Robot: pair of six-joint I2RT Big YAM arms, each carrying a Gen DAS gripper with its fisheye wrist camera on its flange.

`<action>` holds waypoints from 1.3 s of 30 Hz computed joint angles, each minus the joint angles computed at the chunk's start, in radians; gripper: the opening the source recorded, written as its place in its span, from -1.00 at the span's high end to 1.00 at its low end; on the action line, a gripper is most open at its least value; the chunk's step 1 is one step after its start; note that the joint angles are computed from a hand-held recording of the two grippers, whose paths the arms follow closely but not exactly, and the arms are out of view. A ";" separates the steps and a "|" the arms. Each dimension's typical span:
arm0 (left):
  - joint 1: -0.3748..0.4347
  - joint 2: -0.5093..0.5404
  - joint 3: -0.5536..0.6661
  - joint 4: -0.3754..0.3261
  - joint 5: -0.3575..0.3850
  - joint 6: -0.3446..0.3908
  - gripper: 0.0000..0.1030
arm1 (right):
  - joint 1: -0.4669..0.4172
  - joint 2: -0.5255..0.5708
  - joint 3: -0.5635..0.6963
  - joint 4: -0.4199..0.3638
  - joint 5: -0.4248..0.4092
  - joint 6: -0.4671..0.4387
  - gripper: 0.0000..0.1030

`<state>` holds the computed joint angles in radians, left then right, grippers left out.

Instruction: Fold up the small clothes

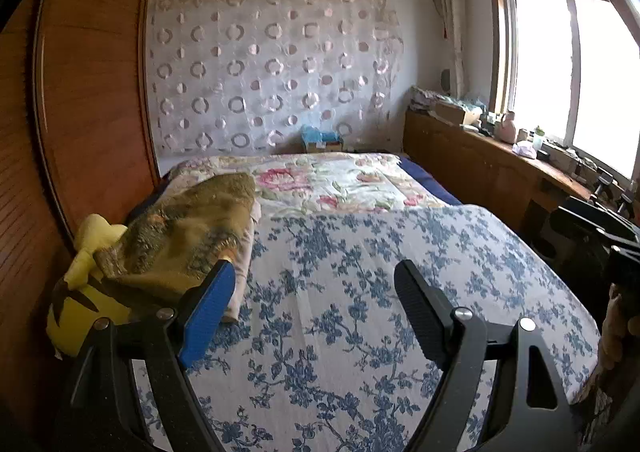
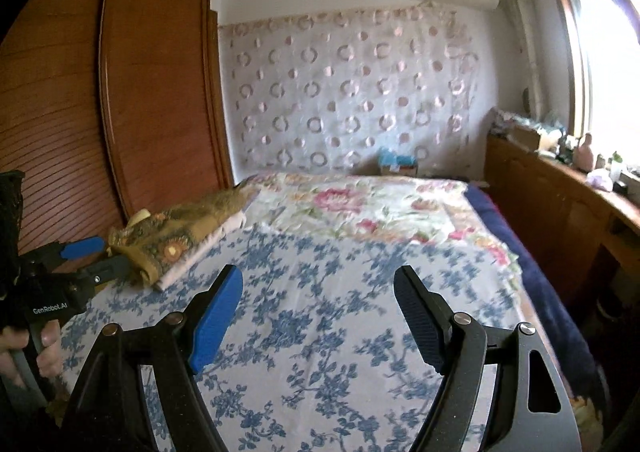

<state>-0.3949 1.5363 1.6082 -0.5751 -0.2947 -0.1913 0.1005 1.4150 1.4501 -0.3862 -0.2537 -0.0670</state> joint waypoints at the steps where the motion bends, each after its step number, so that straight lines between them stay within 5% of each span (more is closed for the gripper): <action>1: -0.002 -0.004 0.000 0.005 -0.008 0.000 -0.60 | -0.001 -0.008 -0.005 0.008 0.005 0.001 -0.55; 11: -0.006 -0.017 -0.010 0.032 -0.042 -0.004 -0.60 | 0.005 -0.029 -0.054 0.059 0.024 0.017 -0.54; 39: -0.006 -0.020 -0.018 0.039 -0.048 -0.001 -0.60 | -0.013 -0.010 -0.033 0.051 0.000 0.021 -0.55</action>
